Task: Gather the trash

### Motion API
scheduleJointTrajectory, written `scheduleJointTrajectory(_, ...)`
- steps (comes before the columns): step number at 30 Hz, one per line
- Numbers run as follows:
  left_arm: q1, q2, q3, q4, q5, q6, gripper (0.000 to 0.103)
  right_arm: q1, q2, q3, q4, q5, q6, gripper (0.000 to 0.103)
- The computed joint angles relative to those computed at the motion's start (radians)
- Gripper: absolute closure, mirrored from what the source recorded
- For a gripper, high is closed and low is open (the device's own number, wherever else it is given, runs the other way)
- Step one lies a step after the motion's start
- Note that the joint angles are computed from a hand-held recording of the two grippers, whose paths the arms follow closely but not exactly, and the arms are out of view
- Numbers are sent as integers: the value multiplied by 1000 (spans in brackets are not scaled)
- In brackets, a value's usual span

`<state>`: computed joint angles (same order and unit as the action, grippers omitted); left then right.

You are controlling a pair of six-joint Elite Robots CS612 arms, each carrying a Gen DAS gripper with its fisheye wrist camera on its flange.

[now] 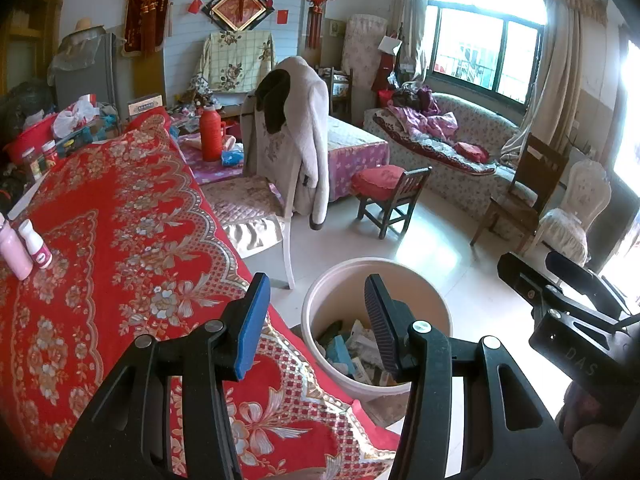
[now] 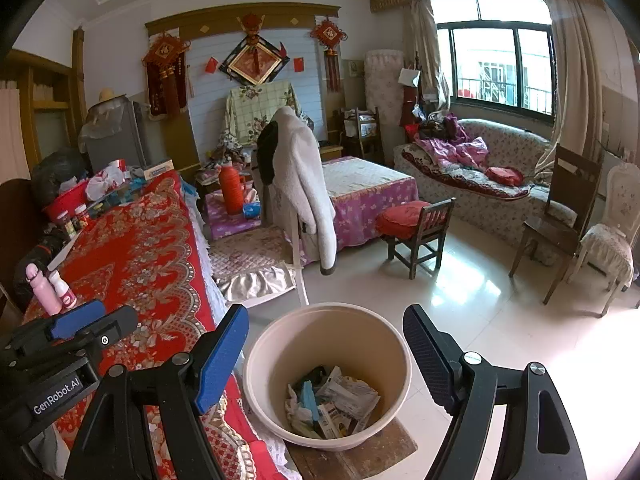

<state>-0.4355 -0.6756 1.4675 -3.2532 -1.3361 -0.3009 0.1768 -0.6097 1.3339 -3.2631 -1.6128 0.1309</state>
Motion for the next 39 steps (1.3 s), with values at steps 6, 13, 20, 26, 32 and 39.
scheduleJointTrajectory(6,0,0,4,0,-2,-1,56,2,1,-2,4,0,2,25)
scheduleJointTrajectory(13,0,-1,7,3,-6,-3,56,4,4,-5,8,0,1,25)
scheduleJointTrajectory(20,4,1,3,6,-10,1,56,4,8,-10,15,1,4,25)
scheduleJointTrajectory(26,3,2,5,9,-13,-1,56,3,13,-11,20,3,4,25)
scheduleJointTrajectory(32,4,10,-4,20,-26,3,56,0,15,-16,33,5,4,25)
scheduleJointTrajectory(39,15,20,-30,48,-51,4,56,-5,18,-21,47,8,2,25)
